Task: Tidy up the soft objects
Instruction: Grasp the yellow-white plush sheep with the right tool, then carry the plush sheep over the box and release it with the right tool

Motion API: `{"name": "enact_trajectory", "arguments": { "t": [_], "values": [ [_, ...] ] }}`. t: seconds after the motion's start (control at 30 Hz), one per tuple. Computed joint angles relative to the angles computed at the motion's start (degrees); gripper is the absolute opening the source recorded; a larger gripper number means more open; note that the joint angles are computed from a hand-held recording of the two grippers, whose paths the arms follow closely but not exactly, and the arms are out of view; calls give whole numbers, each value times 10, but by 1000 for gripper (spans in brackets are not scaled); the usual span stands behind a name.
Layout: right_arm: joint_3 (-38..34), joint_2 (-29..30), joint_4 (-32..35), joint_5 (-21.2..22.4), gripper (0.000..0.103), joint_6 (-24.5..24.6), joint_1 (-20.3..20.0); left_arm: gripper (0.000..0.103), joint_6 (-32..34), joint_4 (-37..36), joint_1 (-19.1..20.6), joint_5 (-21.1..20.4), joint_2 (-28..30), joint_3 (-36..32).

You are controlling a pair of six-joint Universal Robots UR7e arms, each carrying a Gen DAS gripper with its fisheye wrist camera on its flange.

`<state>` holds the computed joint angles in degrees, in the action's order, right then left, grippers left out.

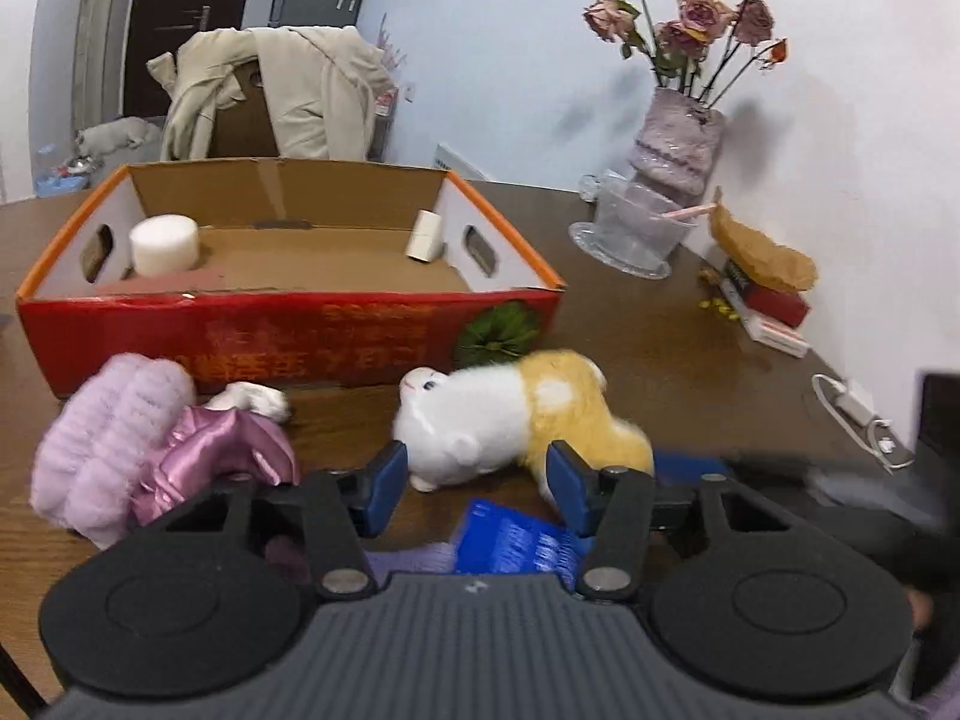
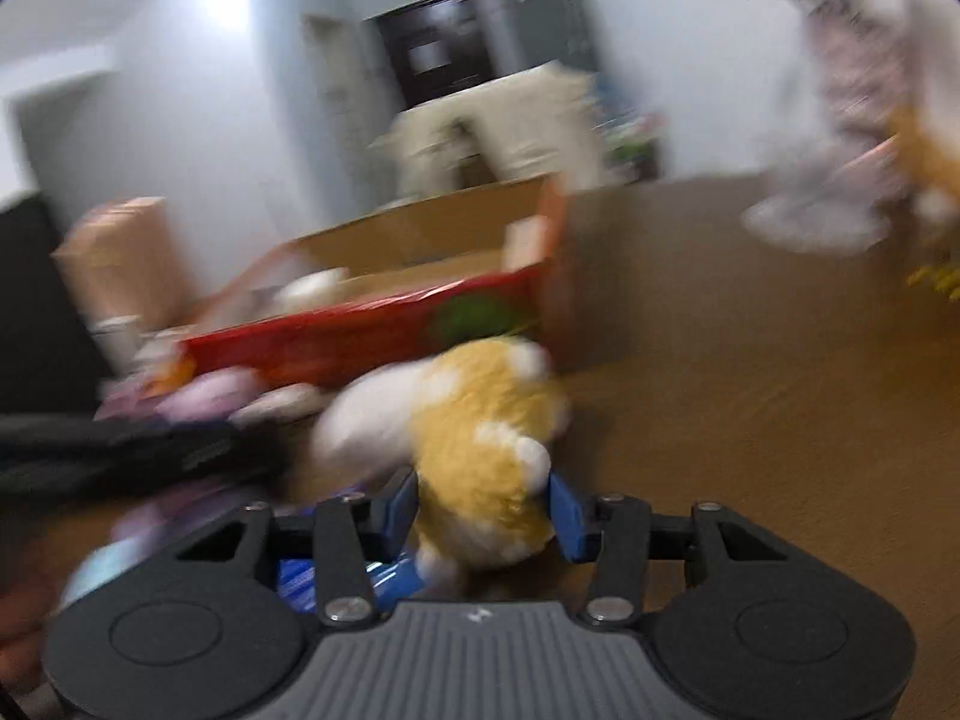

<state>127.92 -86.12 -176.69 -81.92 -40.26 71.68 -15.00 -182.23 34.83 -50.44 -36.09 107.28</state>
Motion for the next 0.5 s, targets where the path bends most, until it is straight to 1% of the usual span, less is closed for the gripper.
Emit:
{"name": "enact_trajectory", "arguments": {
  "t": [0.03, 0.07, 0.1, 0.13, 0.17, 0.2, 0.27, 0.3, 0.33, 0.4, 0.43, 0.47, 0.5],
  "values": [
    [5, -22, 41, 40, 51, -6, -14, 56, 4, -2, 3, 3, -2, 1],
    [9, -37, 58, 69, 50, -9, -25, 57, 4, 0, 6, 2, -6, 1],
    [14, -49, 57, 96, 50, -8, -35, 58, 4, 0, 8, -1, -10, 2],
    [14, -52, 49, 111, 51, -3, -41, 61, 7, -1, 9, -4, -10, 0],
    [8, -47, 32, 114, 54, 5, -43, 62, 7, 2, 8, -7, -11, -2],
    [-1, -36, 16, 104, 56, 9, -39, 63, 10, 2, 7, -10, -10, -3],
    [-35, 2, -3, 55, 56, 12, -20, 65, 15, 7, 4, -26, -7, -5],
    [-55, 20, 5, 47, 56, 5, -13, 67, 16, 11, 3, -37, -6, -5],
    [-74, 34, 21, 51, 56, 1, -10, 68, 17, 12, 2, -47, -5, -5],
    [-116, 59, 89, 60, 55, -2, -6, 71, 19, 22, -2, -61, -4, -4],
    [-126, 68, 100, 48, 53, 5, -1, 76, 23, 20, -4, -69, -2, -2],
    [-130, 73, 104, 39, 49, 5, 2, 78, 29, 18, -5, -77, 0, -1],
    [-131, 74, 106, 47, 45, 6, 0, 78, 35, 21, -9, -79, 3, -2]
  ]
}}
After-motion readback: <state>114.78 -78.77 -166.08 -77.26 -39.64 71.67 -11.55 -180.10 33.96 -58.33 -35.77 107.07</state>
